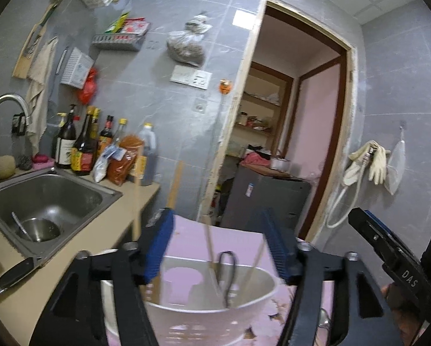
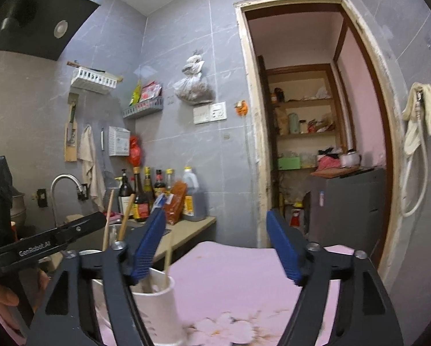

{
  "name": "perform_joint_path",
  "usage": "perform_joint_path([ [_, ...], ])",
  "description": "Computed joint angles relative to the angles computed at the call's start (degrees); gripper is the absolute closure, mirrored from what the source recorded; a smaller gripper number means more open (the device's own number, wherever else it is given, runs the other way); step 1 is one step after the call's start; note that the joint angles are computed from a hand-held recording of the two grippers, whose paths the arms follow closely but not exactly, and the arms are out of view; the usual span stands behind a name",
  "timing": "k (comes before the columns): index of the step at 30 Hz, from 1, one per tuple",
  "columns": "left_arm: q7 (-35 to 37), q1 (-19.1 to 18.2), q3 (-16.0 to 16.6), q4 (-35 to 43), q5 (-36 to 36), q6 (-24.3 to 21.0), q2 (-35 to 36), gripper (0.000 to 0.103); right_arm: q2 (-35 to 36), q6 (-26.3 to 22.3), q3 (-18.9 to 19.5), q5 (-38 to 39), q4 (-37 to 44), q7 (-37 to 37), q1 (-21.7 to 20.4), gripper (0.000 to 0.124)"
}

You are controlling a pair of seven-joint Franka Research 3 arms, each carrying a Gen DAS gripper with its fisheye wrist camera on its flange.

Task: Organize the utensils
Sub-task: 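Open both tools and move them back to the spoons and chopsticks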

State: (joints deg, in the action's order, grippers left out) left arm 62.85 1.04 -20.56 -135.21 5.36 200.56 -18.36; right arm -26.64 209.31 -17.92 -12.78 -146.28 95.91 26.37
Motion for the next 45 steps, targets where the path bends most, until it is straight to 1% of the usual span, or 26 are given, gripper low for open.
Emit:
perform_joint_path([
  [1, 0.2, 0.0, -0.4, 0.1, 0.0, 0.2, 0.0, 0.024, -0.9, -0.3, 0.8, 0.4, -0.6, -0.8, -1.2, 0.047],
  [2, 0.7, 0.5, -1.4, 0.2, -0.4, 0.5, 0.0, 0.02, -1.7, -0.7, 1.2, 0.7, -1.1, -1.7, -2.1, 0.046],
  [3, 1.8, 2.2, -3.7, 0.3, -1.8, 0.8, -0.1, 0.015, -2.6, -0.9, 1.1, 0.9, -1.7, -2.4, -2.5, 0.043],
  [4, 2.7, 3.5, -5.6, 0.4, -3.1, 1.1, -0.2, 0.013, -3.7, -1.0, 0.9, 1.0, -2.4, -3.3, -2.9, 0.04],
  [5, 3.3, 3.7, -6.3, 0.5, -3.6, 1.2, -0.1, 0.011, -4.5, -1.2, 0.7, 1.3, -2.9, -4.1, -3.2, 0.038],
  [7, 3.8, 2.5, -6.1, 0.7, -3.5, 1.2, 0.2, 0.007, -6.3, -2.2, 0.1, 1.9, -3.8, -5.7, -3.3, 0.032],
  [10, 4.0, 0.3, -5.2, 1.2, -2.9, 0.6, 1.0, 0.005, -9.2, -3.5, -1.7, 3.0, -5.6, -8.2, -2.7, 0.023],
  [12, 4.3, -0.9, -4.9, 1.4, -2.4, 0.4, 1.4, 0.005, -10.6, -4.0, -2.6, 3.9, -6.5, -9.9, -2.3, 0.021],
  [16, 5.7, -1.7, -6.1, 2.0, -1.7, -1.3, 2.0, 0.004, -13.5, -6.2, -3.7, 6.0, -8.2, -13.7, -3.1, 0.021],
  [18, 5.8, -2.8, -6.1, 2.6, -0.6, -2.6, 2.7, 0.004, -14.5, -7.1, -4.1, 7.2, -8.9, -15.5, -3.4, 0.021],
  [20, 5.7, -4.1, -5.7, 3.0, 0.7, -3.8, 3.5, 0.004, -15.5, -8.6, -4.3, 8.3, -9.6, -17.5, -4.3, 0.021],
  [22, 5.7, -4.3, -6.2, 3.3, 1.7, -4.8, 4.1, 0.004, -16.3, -10.1, -4.0, 9.7, -10.3, -19.3, -5.7, 0.021],
  [24, 6.7, -1.6, -9.6, 3.6, 1.8, -5.8, 4.7, 0.004, -16.8, -11.9, -3.6, 11.0, -10.9, -21.0, -7.0, 0.021],
  [25, 7.3, 0.5, -12.1, 3.9, 1.7, -6.6, 4.9, 0.004, -17.0, -12.7, -3.6, 11.6, -11.2, -21.9, -7.4, 0.021],
  [28, 6.9, 2.5, -15.0, 4.6, 3.0, -8.6, 6.0, 0.004, -17.1, -15.3, -2.5, 13.6, -11.5, -24.2, -9.4, 0.021],
  [29, 6.4, 1.3, -14.0, 5.0, 4.1, -9.6, 6.7, 0.004, -17.1, -16.2, -2.4, 14.3, -11.6, -24.8, -9.7, 0.021],
  [30, 6.0, -1.6, -11.5, 5.6, 5.1, -11.0, 7.7, 0.004, -17.1, -16.8, -2.5, 15.0, -11.6, -25.5, -9.7, 0.021],
  [32, 5.5, -5.5, -8.2, 6.3, 6.3, -13.3, 8.7, 0.004, -16.8, -18.2, -2.6, 16.4, -11.4, -26.8, -9.9, 0.021],
  [33, 6.4, -9.3, -4.9, 6.9, 6.0, -15.0, 9.6, 0.004, -16.6, -18.8, -2.7, 17.1, -11.3, -27.3, -9.9, 0.021],
  [35, 9.0, -15.8, 0.6, 8.1, 3.9, -18.3, 10.8, 0.004, -15.9, -20.4, -3.0, 18.6, -10.7, -28.3, -9.8, 0.021],
  [37, 14.4, -22.7, 6.3, 9.7, -1.5, -22.1, 12.0, 0.004, -14.7, -22.8, -2.2, 20.4, -9.8, -28.9, -10.8, 0.021],
  [38, 17.8, -25.3, 8.3, 10.7, -5.2, -24.1, 12.7, 0.005, -14.4, -23.8, -2.0, 21.2, -9.6, -29.3, -11.1, 0.021],
  [41, 22.1, -26.2, 8.5, 13.6, -9.4, -28.8, 14.3, 0.005, -13.2, -27.6, -3.2, 23.8, -8.0, -30.6, -10.4, 0.024],
  [44, 25.4, -25.3, 7.5, 16.0, -12.6, -32.8, 15.6, 0.006, -11.4, -31.8, -3.7, 26.1, -5.9, -32.1, -10.5, 0.032],
  [45, 26.9, -25.1, 7.1, 16.8, -14.2, -34.2, 16.1, 0.01, -10.8, -33.2, -3.7, 26.7, -5.2, -32.5, -10.8, 0.037],
])
